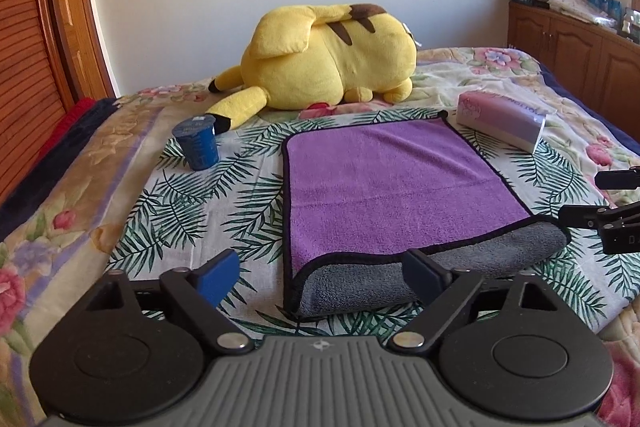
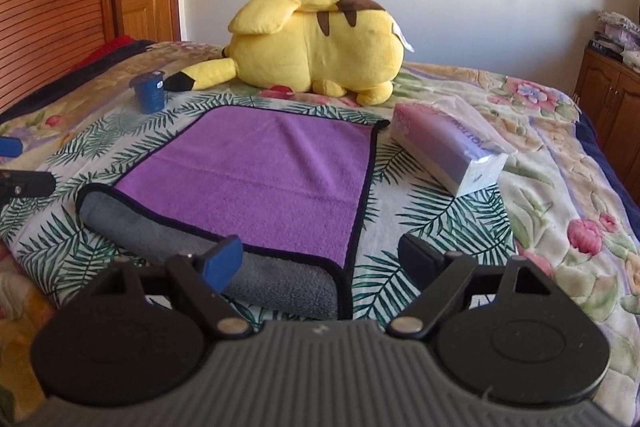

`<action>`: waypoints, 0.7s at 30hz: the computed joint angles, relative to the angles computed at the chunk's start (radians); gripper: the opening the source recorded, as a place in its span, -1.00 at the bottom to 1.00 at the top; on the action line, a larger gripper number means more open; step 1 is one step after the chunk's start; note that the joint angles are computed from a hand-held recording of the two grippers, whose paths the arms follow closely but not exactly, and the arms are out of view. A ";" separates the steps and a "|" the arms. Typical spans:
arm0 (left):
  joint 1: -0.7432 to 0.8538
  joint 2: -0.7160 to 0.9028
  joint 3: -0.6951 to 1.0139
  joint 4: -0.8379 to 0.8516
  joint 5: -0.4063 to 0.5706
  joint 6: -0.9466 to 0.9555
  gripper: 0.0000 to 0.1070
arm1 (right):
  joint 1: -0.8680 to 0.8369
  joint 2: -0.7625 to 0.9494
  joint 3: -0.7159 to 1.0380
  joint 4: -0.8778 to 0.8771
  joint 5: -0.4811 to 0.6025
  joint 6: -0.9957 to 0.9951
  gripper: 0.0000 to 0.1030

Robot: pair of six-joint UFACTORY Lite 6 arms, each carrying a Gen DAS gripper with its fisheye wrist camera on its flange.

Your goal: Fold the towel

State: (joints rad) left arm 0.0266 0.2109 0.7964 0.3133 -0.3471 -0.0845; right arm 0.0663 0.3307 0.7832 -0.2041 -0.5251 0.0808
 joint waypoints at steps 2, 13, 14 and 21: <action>0.004 0.026 0.026 -0.004 0.004 0.015 0.28 | -0.005 0.020 0.020 -0.020 0.006 0.013 0.64; 0.041 0.178 0.180 0.170 0.042 -0.112 0.05 | -0.027 0.112 0.121 -0.090 0.047 0.065 0.59; 0.043 0.192 0.193 0.193 0.045 -0.129 0.04 | -0.028 0.120 0.130 -0.097 0.051 0.070 0.59; 0.048 0.294 0.287 0.273 0.069 -0.192 -0.04 | -0.037 0.184 0.204 -0.156 0.092 0.118 0.54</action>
State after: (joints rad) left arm 0.0741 0.5045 1.0836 0.5858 -0.2778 -0.2766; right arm 0.0294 0.5142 0.9869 -0.3599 -0.4329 0.1986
